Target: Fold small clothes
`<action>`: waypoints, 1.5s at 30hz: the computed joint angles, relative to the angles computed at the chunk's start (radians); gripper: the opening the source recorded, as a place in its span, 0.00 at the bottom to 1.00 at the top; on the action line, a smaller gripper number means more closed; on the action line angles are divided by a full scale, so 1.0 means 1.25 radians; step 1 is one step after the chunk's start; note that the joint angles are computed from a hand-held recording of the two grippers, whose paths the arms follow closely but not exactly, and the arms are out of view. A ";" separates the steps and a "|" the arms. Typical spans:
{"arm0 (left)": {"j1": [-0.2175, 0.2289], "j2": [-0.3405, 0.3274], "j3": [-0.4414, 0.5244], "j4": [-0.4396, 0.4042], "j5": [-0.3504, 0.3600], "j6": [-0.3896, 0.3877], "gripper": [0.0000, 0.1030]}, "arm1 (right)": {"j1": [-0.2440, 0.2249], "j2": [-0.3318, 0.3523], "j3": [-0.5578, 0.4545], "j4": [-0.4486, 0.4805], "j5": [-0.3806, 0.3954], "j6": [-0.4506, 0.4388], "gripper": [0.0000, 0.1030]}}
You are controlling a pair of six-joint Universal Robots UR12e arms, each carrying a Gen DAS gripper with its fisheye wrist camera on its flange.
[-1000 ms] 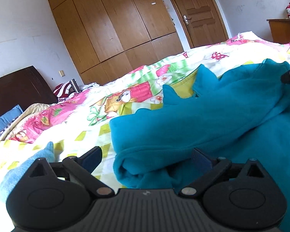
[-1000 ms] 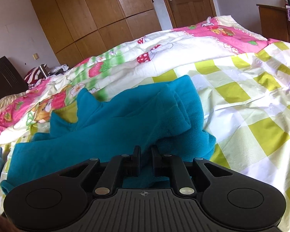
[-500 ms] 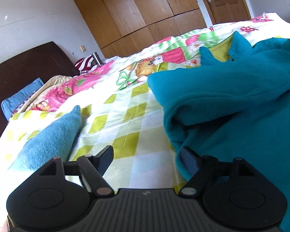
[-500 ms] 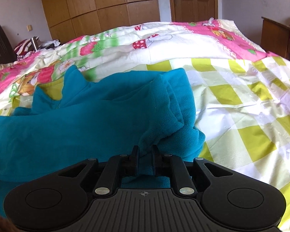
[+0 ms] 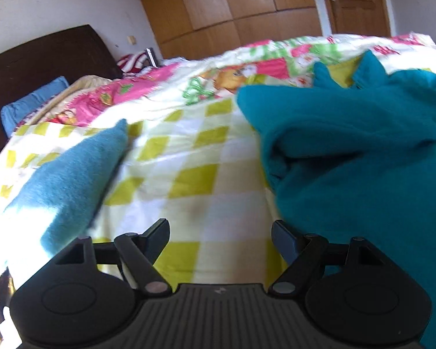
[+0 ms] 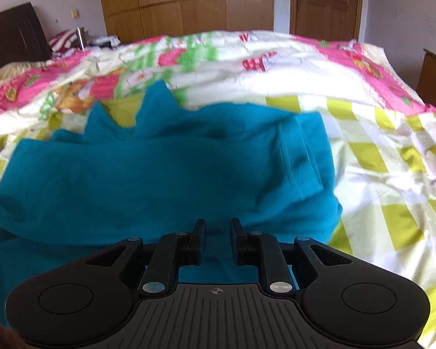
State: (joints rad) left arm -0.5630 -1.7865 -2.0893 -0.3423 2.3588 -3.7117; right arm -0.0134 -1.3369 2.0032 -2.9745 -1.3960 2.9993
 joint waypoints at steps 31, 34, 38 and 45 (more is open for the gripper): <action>-0.168 0.121 0.027 -0.388 -0.189 -0.271 0.87 | -0.293 -0.336 0.246 0.476 0.216 -0.340 0.50; -0.179 0.123 0.028 -0.423 -0.172 -0.317 0.87 | -0.294 -0.336 0.247 0.482 0.219 -0.355 0.50; -0.158 0.132 0.008 -0.355 -0.269 -0.291 0.68 | -0.303 -0.335 0.243 0.507 0.240 -0.354 0.50; -0.127 0.161 -0.017 -0.334 -0.388 -0.357 0.32 | -0.319 -0.338 0.234 0.557 0.271 -0.366 0.22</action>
State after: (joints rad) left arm -0.7216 -1.5858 -2.1102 -0.7594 1.8739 -4.1585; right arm -0.4122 -1.7598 2.2958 -2.2784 -1.0568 2.5413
